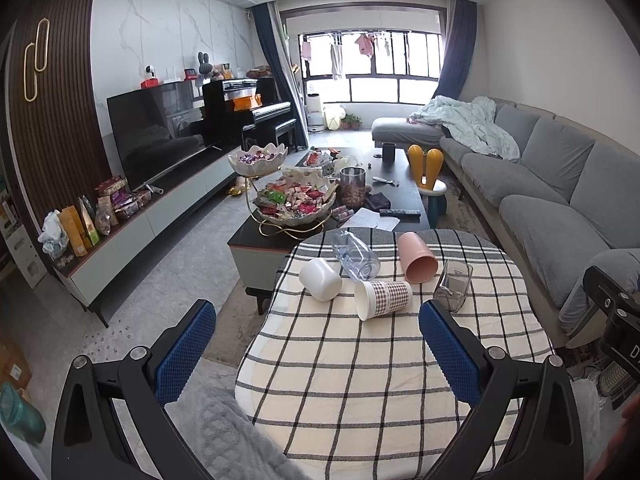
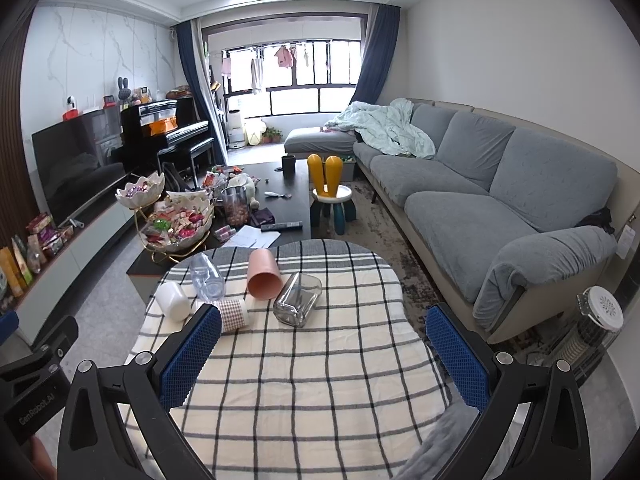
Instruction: Flip cup upside down
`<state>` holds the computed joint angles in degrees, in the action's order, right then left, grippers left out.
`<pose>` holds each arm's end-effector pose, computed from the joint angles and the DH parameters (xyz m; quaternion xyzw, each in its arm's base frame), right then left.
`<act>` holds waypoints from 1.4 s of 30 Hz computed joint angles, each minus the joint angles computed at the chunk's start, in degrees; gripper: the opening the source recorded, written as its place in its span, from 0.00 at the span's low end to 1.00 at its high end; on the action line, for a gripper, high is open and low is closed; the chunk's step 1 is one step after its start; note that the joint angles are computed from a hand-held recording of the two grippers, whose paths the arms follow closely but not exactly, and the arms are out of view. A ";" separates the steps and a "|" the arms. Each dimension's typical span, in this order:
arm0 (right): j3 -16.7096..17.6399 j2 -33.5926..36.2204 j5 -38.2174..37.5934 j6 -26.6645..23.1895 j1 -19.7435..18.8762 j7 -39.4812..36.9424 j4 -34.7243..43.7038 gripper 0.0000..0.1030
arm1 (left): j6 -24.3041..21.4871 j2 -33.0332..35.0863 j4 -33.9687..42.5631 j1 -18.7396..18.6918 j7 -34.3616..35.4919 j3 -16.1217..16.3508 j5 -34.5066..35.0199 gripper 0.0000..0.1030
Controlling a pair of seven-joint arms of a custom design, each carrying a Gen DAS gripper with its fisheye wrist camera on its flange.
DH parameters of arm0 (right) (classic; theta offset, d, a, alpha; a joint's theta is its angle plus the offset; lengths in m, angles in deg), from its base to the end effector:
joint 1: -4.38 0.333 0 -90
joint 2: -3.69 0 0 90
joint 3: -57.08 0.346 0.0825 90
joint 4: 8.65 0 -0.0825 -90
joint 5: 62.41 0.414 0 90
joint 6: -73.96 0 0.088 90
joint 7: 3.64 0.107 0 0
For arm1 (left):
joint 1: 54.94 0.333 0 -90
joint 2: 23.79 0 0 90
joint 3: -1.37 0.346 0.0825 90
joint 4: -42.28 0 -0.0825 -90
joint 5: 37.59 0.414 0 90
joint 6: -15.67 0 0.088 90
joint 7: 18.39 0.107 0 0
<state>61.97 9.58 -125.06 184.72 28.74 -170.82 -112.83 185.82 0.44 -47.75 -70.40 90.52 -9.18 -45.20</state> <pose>0.5864 0.2560 0.5329 -0.3015 0.8217 -0.4492 0.1791 0.7031 -0.3024 0.5357 -0.4073 0.7807 -0.3977 0.2576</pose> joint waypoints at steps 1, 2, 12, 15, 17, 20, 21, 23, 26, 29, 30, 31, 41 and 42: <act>-0.01 0.02 0.01 -0.03 0.00 -0.04 0.01 1.00 | -0.06 -0.01 0.04 -0.09 -0.12 0.13 0.10 1.00; 0.01 -0.02 -0.05 -0.11 0.05 0.05 -0.02 1.00 | 0.08 -0.03 -0.14 -0.15 -0.20 0.15 0.15 1.00; -0.01 0.04 0.06 -0.14 0.08 0.02 0.06 1.00 | -0.08 -0.02 0.00 0.03 -0.18 -0.01 0.06 1.00; -0.05 0.10 0.03 0.07 0.05 0.25 -0.23 1.00 | -0.06 -0.03 -0.03 0.02 -0.17 0.01 0.10 1.00; -0.05 0.08 -0.03 0.05 0.06 0.32 -0.23 1.00 | -0.10 0.01 0.04 0.11 -0.13 -0.08 0.01 1.00; -0.04 0.08 0.05 0.04 0.06 0.24 -0.19 1.00 | 0.03 -0.01 -0.10 -0.04 -0.28 0.06 0.13 1.00; -0.04 0.07 0.07 0.02 0.07 0.22 -0.18 1.00 | -0.06 0.01 -0.01 0.05 -0.20 -0.03 0.08 1.00; -0.04 0.08 0.04 0.01 0.07 0.24 -0.19 1.00 | 0.03 -0.02 -0.15 0.02 -0.24 -0.01 0.09 1.00; -0.04 0.08 0.08 0.02 0.06 0.20 -0.17 1.00 | 0.11 -0.02 -0.17 -0.06 -0.35 0.07 0.15 1.00; -0.04 0.10 0.08 0.04 0.06 0.21 -0.16 1.00 | 0.02 -0.01 -0.12 -0.04 -0.37 0.06 0.15 1.00; -0.04 0.10 0.08 0.05 0.06 0.21 -0.16 1.00 | -0.04 0.04 0.03 -0.02 -0.32 0.04 0.17 1.00; -0.05 0.10 0.08 0.05 0.06 0.21 -0.16 1.00 | 0.02 0.04 -0.03 -0.10 -0.38 0.12 0.25 1.00; -0.03 -0.24 0.33 0.34 0.06 0.27 -0.81 1.00 | -0.27 0.26 -0.10 -0.38 -0.65 0.46 0.67 1.00; -0.04 -0.22 0.39 0.54 -0.03 0.15 -0.92 1.00 | -0.34 0.44 -0.04 -0.71 -1.01 0.84 1.01 1.00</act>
<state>61.93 9.36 -124.67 185.26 28.70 -170.67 -113.76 185.48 0.88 -47.79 -71.12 89.51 -8.33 -44.19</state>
